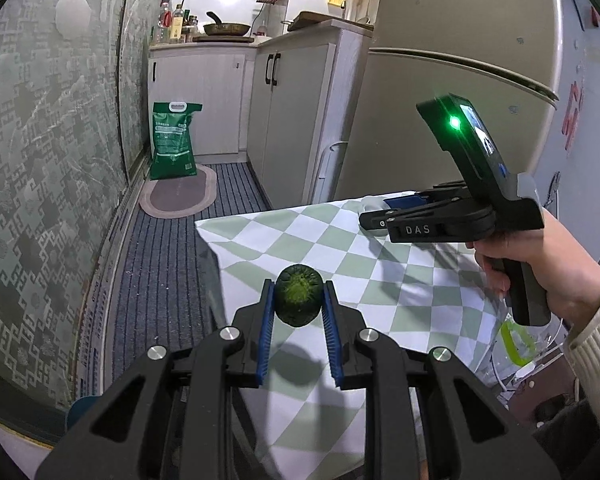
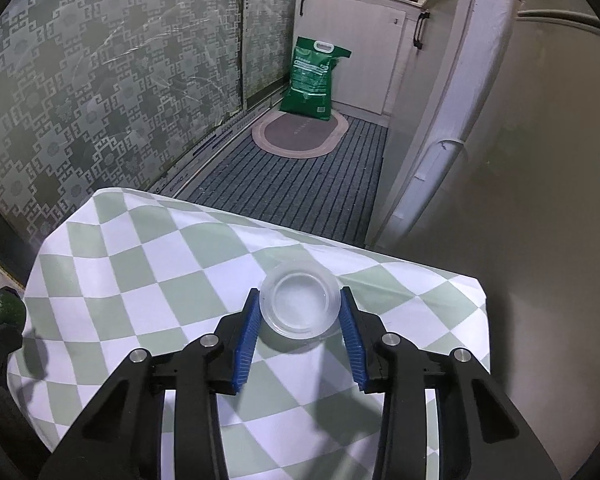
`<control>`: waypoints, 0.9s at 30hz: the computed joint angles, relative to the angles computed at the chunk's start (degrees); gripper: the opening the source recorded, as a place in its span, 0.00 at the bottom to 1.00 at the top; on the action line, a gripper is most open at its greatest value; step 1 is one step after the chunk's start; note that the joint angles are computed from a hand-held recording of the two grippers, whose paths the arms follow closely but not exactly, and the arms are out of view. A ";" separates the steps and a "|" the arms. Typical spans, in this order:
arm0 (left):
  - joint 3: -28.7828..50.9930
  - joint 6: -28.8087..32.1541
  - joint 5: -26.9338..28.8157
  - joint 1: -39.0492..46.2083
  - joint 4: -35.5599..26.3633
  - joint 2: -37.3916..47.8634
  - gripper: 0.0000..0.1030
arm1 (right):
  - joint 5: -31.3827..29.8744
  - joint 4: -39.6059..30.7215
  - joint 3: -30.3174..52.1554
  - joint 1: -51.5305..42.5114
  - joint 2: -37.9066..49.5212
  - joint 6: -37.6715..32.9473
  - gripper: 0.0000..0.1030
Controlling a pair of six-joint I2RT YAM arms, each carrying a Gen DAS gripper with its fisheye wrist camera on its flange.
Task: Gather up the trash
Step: 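Carry the lime and white cup over the teal bin and release both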
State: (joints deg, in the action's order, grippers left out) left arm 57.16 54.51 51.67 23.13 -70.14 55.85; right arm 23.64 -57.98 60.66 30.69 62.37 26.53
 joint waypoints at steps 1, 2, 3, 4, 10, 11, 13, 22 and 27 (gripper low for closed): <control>0.66 1.96 0.69 1.57 -1.36 0.72 0.24 | 0.08 -0.11 0.35 0.46 0.21 0.21 0.38; 0.96 3.25 1.12 2.63 -2.20 1.17 0.24 | 0.29 -0.31 1.00 1.28 0.65 0.59 0.38; 1.36 4.41 1.48 3.59 -2.91 1.75 0.24 | 0.54 -0.42 1.51 1.99 1.05 0.88 0.38; 1.87 5.77 1.84 4.62 -3.79 2.47 0.24 | 1.05 -0.75 2.28 3.00 1.57 1.23 0.38; 4.96 15.27 4.09 11.72 -9.35 6.59 0.24 | 1.61 -1.25 6.11 8.33 4.30 3.83 0.38; 5.39 16.71 4.08 13.01 -9.89 7.53 0.24 | 1.83 -1.23 7.29 9.82 5.38 4.43 0.38; 6.13 18.53 3.65 14.77 -10.28 9.07 0.24 | 2.44 -1.23 9.27 11.96 7.18 5.20 0.38; 9.25 30.15 1.07 25.21 -11.00 19.04 0.24 | 6.54 -3.15 20.13 24.89 15.66 10.93 0.38; 11.18 33.26 -0.89 28.47 -10.59 24.60 0.24 | 7.23 -2.12 23.00 30.74 19.26 14.39 0.38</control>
State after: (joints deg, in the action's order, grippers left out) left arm 68.34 87.77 50.77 51.60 -80.73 80.45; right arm 30.87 -60.10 83.66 61.43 81.64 40.92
